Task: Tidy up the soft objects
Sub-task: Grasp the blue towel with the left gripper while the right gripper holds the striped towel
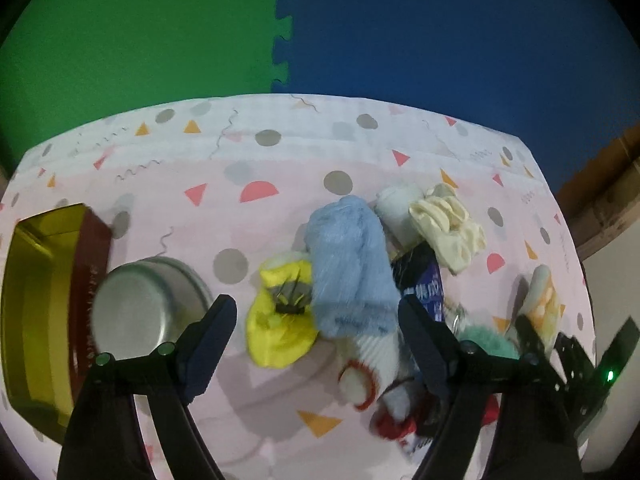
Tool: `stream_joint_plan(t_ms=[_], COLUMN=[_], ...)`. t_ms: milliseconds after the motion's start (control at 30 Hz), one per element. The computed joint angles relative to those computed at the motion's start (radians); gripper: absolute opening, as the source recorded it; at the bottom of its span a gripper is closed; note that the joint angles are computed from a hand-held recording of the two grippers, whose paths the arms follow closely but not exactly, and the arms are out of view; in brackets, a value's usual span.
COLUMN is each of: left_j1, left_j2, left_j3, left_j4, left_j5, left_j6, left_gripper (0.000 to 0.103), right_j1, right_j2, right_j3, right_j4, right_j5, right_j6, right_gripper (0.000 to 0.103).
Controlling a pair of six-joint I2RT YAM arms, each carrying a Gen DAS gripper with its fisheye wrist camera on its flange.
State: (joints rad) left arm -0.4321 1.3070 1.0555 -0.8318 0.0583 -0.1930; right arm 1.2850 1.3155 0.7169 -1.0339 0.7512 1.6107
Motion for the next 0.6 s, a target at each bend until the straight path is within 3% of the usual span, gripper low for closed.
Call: stream_joint_plan(t_ms=[300, 333, 433, 533, 600], left_j1=[-0.046, -0.05, -0.047, -0.043, -0.039], left_j2=[0.178, 0.185, 0.219, 0.204, 0.172], left_j3=[0.065, 0.062, 0.074, 0.068, 0.06], left_j4=[0.034, 0.042, 0.032, 0.031, 0.031], left_j5=[-0.002, -0.009, 0.021, 0.036, 0.051], left_j6=[-0.002, -0.008, -0.001, -0.008, 0.0], left_gripper=[0.08, 0.075, 0.039, 0.026, 0.024], right_j1=[-0.006, -0.006, -0.006, -0.01, -0.012], right_j2=[-0.004, -0.002, -0.006, -0.013, -0.018], right_j3=[-0.001, 0.0, 0.0, -0.005, -0.01], right_j4=[0.006, 0.007, 0.006, 0.015, 0.02], right_j5=[-0.005, -0.005, -0.006, -0.008, -0.007], right_j6=[-0.012, -0.013, -0.014, -0.022, -0.025], right_gripper=[0.035, 0.035, 0.035, 0.035, 0.035])
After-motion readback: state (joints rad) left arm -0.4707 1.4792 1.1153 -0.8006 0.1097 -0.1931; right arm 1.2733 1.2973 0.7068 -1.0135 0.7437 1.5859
